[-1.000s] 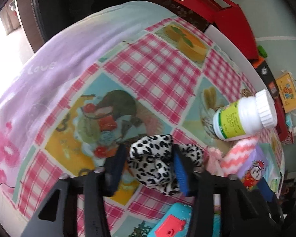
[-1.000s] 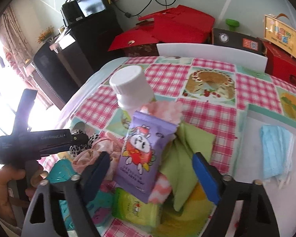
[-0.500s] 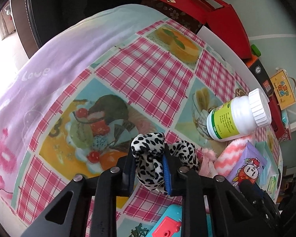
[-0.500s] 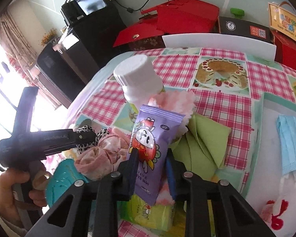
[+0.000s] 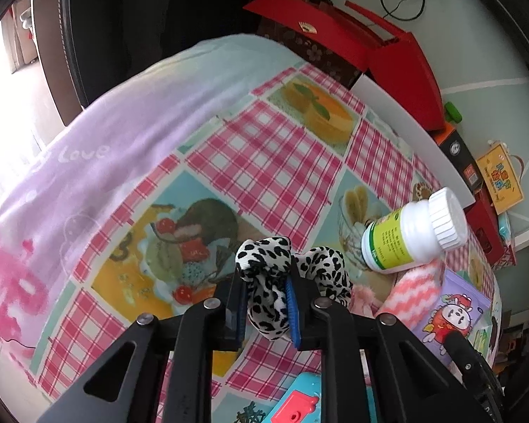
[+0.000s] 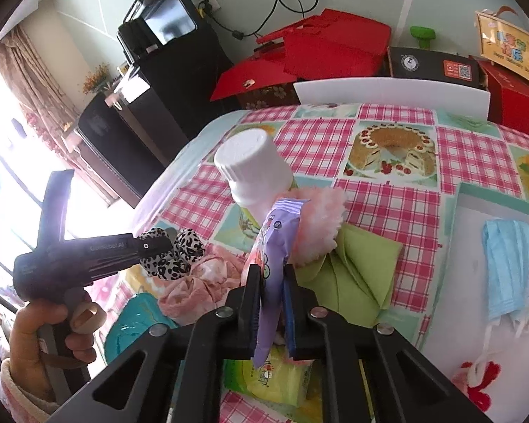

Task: Organize soft objects
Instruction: 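Lift and carry the scrunchie and purple packet over the white tray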

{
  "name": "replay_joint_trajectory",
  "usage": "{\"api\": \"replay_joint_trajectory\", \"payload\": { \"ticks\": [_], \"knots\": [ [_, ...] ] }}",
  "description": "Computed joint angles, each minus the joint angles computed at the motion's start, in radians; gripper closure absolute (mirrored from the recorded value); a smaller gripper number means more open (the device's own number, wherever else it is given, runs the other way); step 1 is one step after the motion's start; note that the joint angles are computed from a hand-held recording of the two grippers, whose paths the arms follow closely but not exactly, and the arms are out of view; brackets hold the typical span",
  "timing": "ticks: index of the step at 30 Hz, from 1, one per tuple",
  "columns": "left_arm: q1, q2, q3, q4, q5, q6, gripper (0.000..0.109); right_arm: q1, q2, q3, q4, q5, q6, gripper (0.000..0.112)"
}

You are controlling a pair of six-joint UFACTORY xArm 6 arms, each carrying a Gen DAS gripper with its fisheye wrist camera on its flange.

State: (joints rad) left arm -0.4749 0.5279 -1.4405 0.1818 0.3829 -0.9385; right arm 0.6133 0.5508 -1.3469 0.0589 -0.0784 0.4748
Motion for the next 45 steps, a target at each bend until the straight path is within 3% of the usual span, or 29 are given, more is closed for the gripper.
{"api": "replay_joint_trajectory", "payload": {
  "ticks": [2,8,11,14,16,19,24,29,33,45],
  "knots": [
    [0.001,-0.015,0.010,0.042,-0.006,-0.037,0.090,0.010,-0.014,0.015,0.090,-0.021,-0.080,0.102],
    [-0.002,-0.074,0.038,0.205,-0.017,-0.180,0.090,-0.007,-0.061,0.069,-0.004,-0.081,0.017,0.102],
    [-0.004,-0.108,0.050,0.299,-0.023,-0.258,0.090,0.021,-0.093,0.102,0.191,-0.115,-0.152,0.102],
    [-0.010,-0.135,0.047,0.381,-0.027,-0.315,0.090,0.025,-0.124,0.134,0.244,-0.140,-0.188,0.102],
    [-0.022,-0.149,0.036,0.437,-0.018,-0.344,0.090,0.042,-0.143,0.148,0.379,-0.154,-0.302,0.102],
    [-0.045,-0.151,0.009,0.483,-0.012,-0.354,0.089,0.048,-0.173,0.176,0.473,-0.173,-0.375,0.102],
    [-0.090,-0.109,-0.084,0.489,0.011,-0.304,0.089,0.065,-0.226,0.215,0.710,-0.205,-0.574,0.102],
    [-0.139,-0.053,-0.184,0.468,0.046,-0.237,0.089,0.057,-0.290,0.289,0.818,-0.256,-0.633,0.102],
    [-0.180,0.010,-0.277,0.409,0.074,-0.151,0.089,0.056,-0.343,0.331,0.985,-0.301,-0.757,0.102],
    [-0.309,0.283,-0.682,0.217,0.231,0.142,0.089,-0.008,-0.500,0.531,1.099,-0.408,-0.741,0.102]
  ]
}}
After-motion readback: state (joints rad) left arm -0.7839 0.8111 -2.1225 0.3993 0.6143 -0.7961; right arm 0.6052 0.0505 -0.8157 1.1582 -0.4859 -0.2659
